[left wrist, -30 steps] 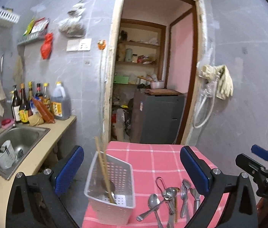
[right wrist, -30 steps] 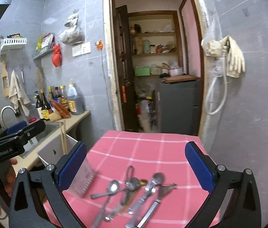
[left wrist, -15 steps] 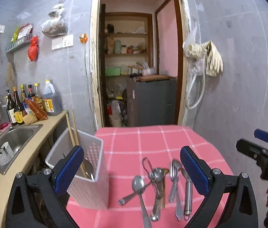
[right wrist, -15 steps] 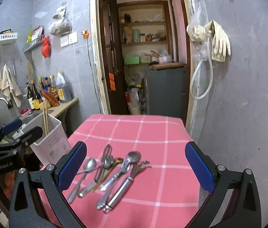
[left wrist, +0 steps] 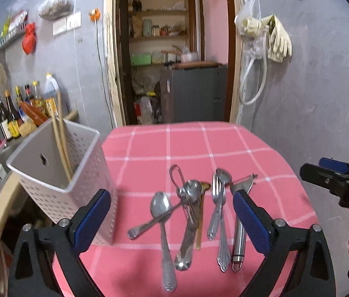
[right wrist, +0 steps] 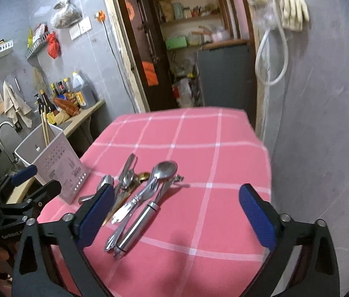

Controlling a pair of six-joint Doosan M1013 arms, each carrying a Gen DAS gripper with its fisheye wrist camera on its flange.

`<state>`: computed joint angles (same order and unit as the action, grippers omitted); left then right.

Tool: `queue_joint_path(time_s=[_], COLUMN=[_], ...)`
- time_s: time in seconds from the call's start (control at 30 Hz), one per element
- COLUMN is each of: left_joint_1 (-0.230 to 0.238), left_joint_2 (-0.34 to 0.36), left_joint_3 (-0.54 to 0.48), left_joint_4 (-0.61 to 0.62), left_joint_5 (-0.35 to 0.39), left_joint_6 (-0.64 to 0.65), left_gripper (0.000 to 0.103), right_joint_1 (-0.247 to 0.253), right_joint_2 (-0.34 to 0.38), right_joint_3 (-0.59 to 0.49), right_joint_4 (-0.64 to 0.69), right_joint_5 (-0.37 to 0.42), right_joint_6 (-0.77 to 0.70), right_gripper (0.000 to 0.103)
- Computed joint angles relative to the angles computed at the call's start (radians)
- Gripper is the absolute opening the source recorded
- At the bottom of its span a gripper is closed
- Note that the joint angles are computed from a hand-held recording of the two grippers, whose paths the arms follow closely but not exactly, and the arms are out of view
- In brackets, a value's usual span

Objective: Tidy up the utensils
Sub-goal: 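Move the left gripper back to the utensil pile, then grasp the wire tongs with the left gripper while the right gripper grasps the peeler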

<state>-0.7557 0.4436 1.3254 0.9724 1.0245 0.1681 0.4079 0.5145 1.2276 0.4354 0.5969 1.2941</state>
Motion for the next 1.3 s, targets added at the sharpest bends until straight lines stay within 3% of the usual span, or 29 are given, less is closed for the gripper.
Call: queue_joint_path(time_s=[0.17, 0.43, 0.6, 0.77, 0.9, 1.3], left_joint_1=[0.03, 0.071, 0.097, 0.132, 0.156, 0.225], left_joint_2=[0.041, 0.092, 0.1, 0.118, 0.137, 0.186], left_joint_3=[-0.051, -0.1, -0.104, -0.136, -0.168, -0.237], left_joint_4=[-0.155, -0.294, -0.328, -0.435, -0.49, -0.676], left_joint_5=[0.024, 0.088, 0.005, -0.058, -0.073, -0.097], left_joint_6=[0.081, 0.112, 0.133, 0.194, 0.216, 0.29], left_gripper=[0.068, 0.05, 0.047, 0.046, 0.046, 0.046], right_joint_1=[-0.007, -0.002, 0.003, 0.004, 0.006, 0.009], right_joint_2=[0.057, 0.143, 0.178, 0.196, 0.215, 0.26], right_joint_3=[-0.05, -0.135, -0.173, -0.193, -0.221, -0.278], right_joint_4=[0.052, 0.113, 0.139, 0.157, 0.163, 0.18], right_joint_5=[0.091, 0.205, 0.243, 0.248, 0.262, 0.313], right_joint_6=[-0.014, 0.0, 0.019, 0.046, 0.079, 0.196], right_gripper=[0.069, 0.051, 0.042, 0.041, 0.04, 0.021])
